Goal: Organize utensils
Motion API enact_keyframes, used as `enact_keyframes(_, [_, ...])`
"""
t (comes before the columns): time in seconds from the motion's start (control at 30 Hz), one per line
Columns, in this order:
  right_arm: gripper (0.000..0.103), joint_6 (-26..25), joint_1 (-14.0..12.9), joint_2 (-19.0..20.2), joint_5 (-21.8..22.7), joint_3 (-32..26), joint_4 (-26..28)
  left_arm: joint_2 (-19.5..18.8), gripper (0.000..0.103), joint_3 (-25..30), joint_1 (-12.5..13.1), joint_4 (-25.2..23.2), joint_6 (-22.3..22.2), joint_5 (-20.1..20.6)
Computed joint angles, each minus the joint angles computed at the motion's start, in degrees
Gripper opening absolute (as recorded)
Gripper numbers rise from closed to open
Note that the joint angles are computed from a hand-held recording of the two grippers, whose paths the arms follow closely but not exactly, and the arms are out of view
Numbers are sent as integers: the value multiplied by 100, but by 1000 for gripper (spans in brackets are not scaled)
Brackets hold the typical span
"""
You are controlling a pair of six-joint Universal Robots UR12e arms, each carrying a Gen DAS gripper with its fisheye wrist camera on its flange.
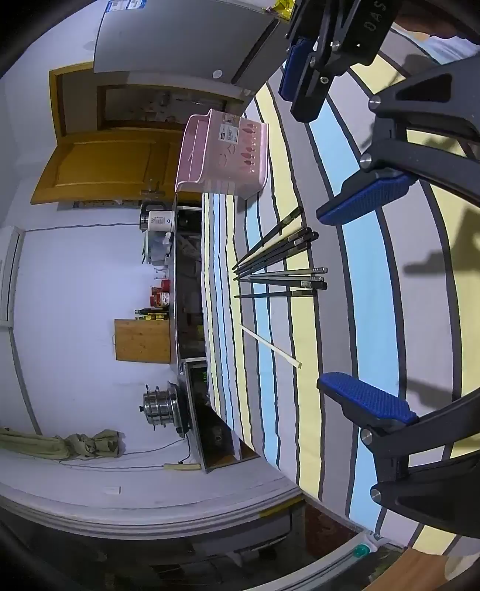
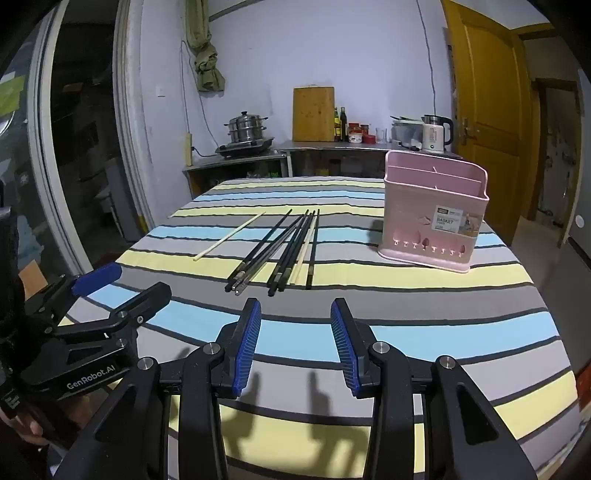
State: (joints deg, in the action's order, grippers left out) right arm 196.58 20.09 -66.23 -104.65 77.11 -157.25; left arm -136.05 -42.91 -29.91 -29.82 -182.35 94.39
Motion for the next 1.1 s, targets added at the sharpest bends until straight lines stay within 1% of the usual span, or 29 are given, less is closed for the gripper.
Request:
enact_keyframes(0.03, [40,-27,4,6,-13,35,-161,-1,82,5,0,-14,1,2])
enact_keyframes(0.27, [40,-16,16,-15,-34,42,-96,-45,82,105,18,-95,-104,6])
enact_keyframes(0.3, [40,-10,17,-19,-33,44,-86,20,82,-25,1,43,-80,-17])
enact_keyframes(0.43, [40,16,16,15,-39,27,-86,-21,82,65,-3,-20,-113,1])
enact_keyframes(0.5, [40,-36,11,-17,-36,42,-87,57,82,-157,22,174,-115,-30])
enact_keyframes(0.73, [40,-19,17,-62,-44,79,-61,69,82,-171,30,154,-131,-44])
enact_keyframes(1.1, [40,-10,47,-20,-123,66,-49,70,82,-184,25,173,-137,-71])
